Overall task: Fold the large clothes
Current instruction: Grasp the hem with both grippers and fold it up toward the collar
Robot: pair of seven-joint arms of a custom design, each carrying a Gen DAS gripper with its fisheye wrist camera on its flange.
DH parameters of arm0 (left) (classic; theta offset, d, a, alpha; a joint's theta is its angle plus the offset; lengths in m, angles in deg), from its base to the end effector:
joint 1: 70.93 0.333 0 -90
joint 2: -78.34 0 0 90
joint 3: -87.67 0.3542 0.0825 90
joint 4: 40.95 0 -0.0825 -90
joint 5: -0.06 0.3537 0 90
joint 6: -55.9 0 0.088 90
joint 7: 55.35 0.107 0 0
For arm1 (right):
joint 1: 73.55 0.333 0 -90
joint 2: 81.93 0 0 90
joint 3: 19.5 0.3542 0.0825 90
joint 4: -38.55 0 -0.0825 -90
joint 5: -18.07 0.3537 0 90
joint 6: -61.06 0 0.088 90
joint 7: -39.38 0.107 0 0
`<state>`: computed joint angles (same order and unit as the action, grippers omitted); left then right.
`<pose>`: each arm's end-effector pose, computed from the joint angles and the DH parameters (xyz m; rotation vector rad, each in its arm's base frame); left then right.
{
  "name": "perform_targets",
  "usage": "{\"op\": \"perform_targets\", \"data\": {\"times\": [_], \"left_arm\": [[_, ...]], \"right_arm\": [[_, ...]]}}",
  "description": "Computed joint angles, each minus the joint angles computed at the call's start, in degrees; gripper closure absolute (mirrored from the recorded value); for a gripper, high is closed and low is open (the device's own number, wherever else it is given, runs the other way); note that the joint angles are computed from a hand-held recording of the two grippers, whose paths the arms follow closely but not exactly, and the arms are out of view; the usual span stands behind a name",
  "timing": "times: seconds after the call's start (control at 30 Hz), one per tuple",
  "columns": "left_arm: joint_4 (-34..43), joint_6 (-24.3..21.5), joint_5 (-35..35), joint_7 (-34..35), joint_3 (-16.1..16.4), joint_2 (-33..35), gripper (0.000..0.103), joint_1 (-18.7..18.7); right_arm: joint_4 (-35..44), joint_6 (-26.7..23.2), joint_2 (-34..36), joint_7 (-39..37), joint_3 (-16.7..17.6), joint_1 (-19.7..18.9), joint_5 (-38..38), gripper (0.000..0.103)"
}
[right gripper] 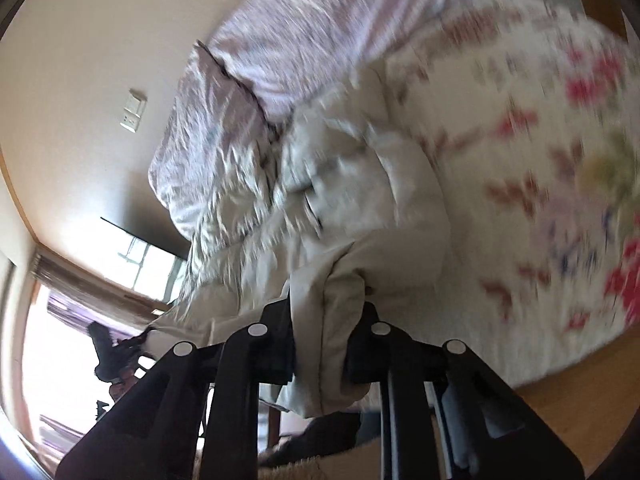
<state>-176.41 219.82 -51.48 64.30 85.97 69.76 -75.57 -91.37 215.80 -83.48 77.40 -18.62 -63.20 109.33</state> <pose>0.4851 -0.0112 0.5004 -2.0820 1.7655 -1.0678 0.5032 0.0654 0.4505 -1.3052 1.7208 0.0981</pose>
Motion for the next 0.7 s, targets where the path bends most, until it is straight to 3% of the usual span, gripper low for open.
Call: {"op": "perform_targets", "data": {"times": [0.13,0.23,0.4,0.57,0.7], "left_arm": [[4.7,5.7,3.1,-2.3,-1.6,2.7,0.087,-0.2],[8.6,7.1,6.0,-4.6,-2.0,5.3,0.087,0.4],[17.7,7.6,19.2,-16.9,-3.4,12.1,0.087,3.1],[27.5,6.8,36.8,-31.6,-1.1,19.4,0.087,2.0],[37.7,2.7,47.8,-41.5,2.2,26.2,0.087,-0.5]], "right_arm": [[5.6,8.3,1.7,-3.0,1.5,1.6,1.8,0.086],[11.1,13.7,3.9,-5.1,2.1,2.5,1.7,0.086],[20.1,19.5,9.7,-2.7,2.9,3.2,-2.8,0.086],[28.7,22.2,17.6,9.3,3.5,2.3,-14.7,0.086],[35.0,21.4,24.7,26.7,-1.6,5.2,-30.4,0.086]]}}
